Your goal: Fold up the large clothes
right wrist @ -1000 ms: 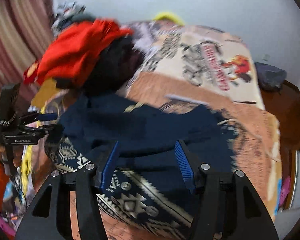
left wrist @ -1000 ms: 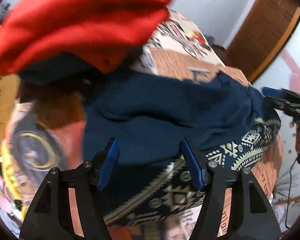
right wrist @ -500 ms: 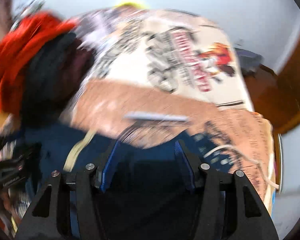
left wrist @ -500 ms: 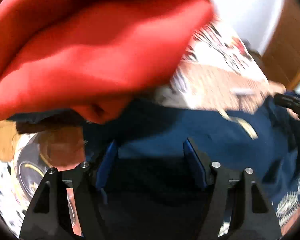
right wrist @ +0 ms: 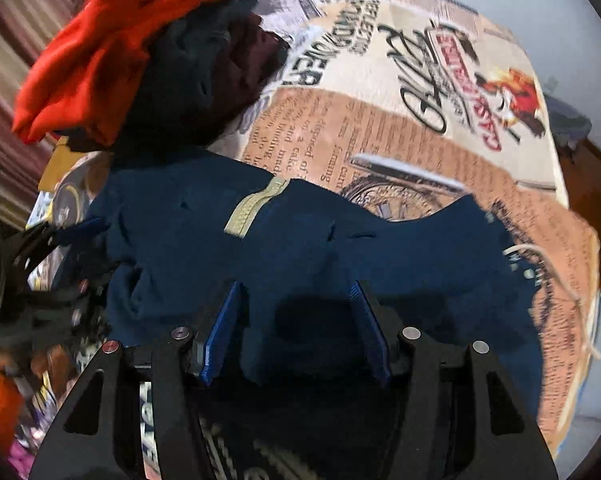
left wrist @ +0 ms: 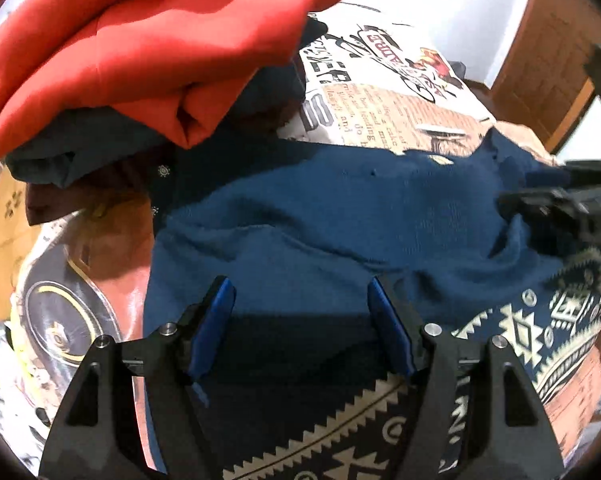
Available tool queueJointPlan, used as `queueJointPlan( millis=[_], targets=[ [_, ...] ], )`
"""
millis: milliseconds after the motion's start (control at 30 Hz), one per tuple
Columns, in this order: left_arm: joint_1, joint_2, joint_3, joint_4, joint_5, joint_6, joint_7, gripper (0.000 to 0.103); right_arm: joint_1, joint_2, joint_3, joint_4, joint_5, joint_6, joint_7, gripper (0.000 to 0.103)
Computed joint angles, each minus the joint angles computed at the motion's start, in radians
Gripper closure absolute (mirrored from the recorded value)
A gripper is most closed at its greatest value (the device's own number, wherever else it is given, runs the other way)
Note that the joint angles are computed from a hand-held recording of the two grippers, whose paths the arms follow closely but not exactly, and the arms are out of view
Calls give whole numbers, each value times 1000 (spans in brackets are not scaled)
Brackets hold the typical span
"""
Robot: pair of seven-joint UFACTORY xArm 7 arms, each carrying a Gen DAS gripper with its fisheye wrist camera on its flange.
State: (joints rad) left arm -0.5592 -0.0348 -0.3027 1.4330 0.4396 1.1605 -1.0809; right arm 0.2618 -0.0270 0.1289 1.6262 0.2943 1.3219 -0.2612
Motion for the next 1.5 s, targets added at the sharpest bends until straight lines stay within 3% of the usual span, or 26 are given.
queueJointPlan(
  millis=[67,100,133,300,400,500,667,700,733,800,900,1000,1100,1233,1300,1400,1500],
  targets=[
    [-7,3,-7,4,17,15,-7,34,-3,37,-3,31,20,15,52,82],
    [-8,0,-7,1,20,12,-12,34,-3,48,-2,52,14,36,72,91],
    [-6,-8,-3,-8,14,1,-14,34,-5,64,-2,74,18,44,84,95],
    [13,-35,1,-44,-16,-44,-22,34,-8,81,1,124,19,18,74,99],
    [16,-30,-7,-39,-11,-41,-24,34,-5,87,2,154,-11,-72,93,99],
    [17,-32,-10,-41,-4,-44,-33,31,-8,137,1,237,-11,-78,132,98],
    [15,-30,-13,-46,15,-4,-60,25,43,95,13,165,-257,-162,182,88],
    [15,-34,-12,-56,15,-10,-64,25,43,85,13,155,-273,-157,182,77],
    [16,-43,-12,-70,15,-19,-72,24,40,57,13,124,-260,-153,170,66],
    [17,-54,-17,-84,20,-19,-81,24,23,-3,3,57,-175,-166,120,55],
    [16,-73,-28,-101,28,-6,-102,23,11,-102,-15,-46,-67,-141,37,48],
    [19,-115,-34,-143,0,-19,-126,21,9,-181,-20,-141,-55,-102,-34,47],
    [28,-166,-45,-193,-36,-38,-151,19,-5,-261,-20,-250,-110,-99,-59,47],
    [38,-242,-83,-250,-59,10,-182,19,-30,-375,-78,-380,-69,-132,-91,42],
    [44,-272,-102,-268,-70,49,-196,18,-55,-416,-83,-407,-81,-149,-68,40],
    [54,-362,-105,-340,-128,34,-237,16,-68,-457,-118,-424,-54,-141,-78,39],
    [86,-407,-132,-350,-160,93,-292,16,-76,-473,-136,-418,-24,-115,-69,39]
  ],
)
